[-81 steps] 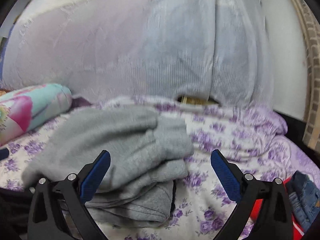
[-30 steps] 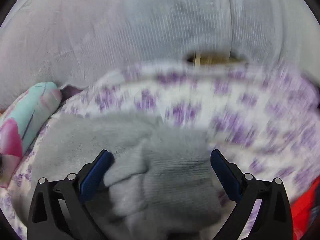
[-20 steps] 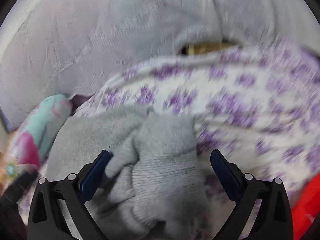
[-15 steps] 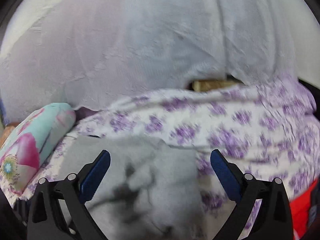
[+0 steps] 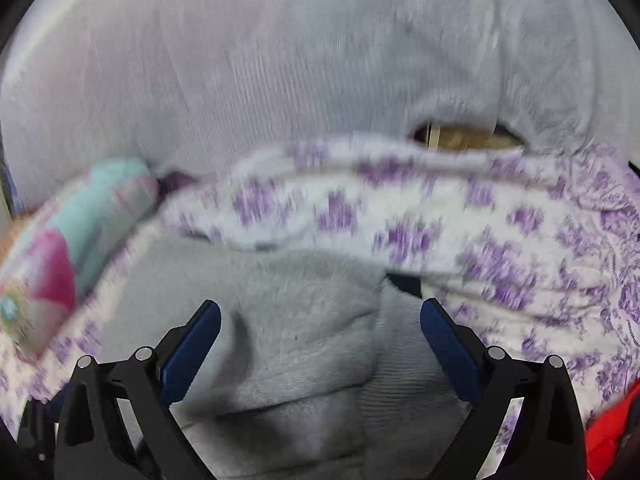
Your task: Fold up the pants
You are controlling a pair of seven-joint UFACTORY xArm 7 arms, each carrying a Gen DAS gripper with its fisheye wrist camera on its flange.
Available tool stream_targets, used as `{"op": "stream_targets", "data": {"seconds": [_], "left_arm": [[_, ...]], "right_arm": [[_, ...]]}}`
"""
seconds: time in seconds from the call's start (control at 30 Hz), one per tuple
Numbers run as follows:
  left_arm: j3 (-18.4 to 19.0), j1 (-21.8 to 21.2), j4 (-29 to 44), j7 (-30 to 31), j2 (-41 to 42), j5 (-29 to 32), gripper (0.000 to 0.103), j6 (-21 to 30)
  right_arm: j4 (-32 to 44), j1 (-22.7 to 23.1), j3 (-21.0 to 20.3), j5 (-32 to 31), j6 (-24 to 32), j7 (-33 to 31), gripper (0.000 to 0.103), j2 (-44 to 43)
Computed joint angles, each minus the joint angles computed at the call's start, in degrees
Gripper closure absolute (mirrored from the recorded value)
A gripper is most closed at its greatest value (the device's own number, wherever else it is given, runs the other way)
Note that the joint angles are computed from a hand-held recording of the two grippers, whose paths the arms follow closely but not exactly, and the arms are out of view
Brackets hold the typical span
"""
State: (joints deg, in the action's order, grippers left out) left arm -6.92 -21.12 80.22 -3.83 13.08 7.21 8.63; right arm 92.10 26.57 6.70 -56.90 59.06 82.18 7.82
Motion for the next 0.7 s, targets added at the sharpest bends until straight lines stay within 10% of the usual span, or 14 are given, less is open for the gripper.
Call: {"op": "stream_targets", "data": {"seconds": [0.17,0.43,0.53,0.7], "left_arm": [[1.54,-0.35,2.39,-3.2,1.43,1.39,0.004,0.89],[-1.34,2.34,1.72,2.77,1.52,-4.07,0.004,1.56],[0.11,1.49,-1.42,1.41,-0.55,-2.83,0.004,0.55],[-1.45,3.36,-5.45,2.9,-3.46,-4.37,0.004,1.59]], "right_arm": [[-0.93,-1.36,-0.47,6.61,-0.13,-5.08,0.003,1.71],[-10.65,2.86,4.37,-12.64,5.46,12.28,0.003,-5.9],[-10.67,4.38,4.52,-8.93,10.14,10.0,0.003,-3.8],[-20.87,0.2,4.85,-5.84,-2.69,19.17,0.003,-10.24]]}}
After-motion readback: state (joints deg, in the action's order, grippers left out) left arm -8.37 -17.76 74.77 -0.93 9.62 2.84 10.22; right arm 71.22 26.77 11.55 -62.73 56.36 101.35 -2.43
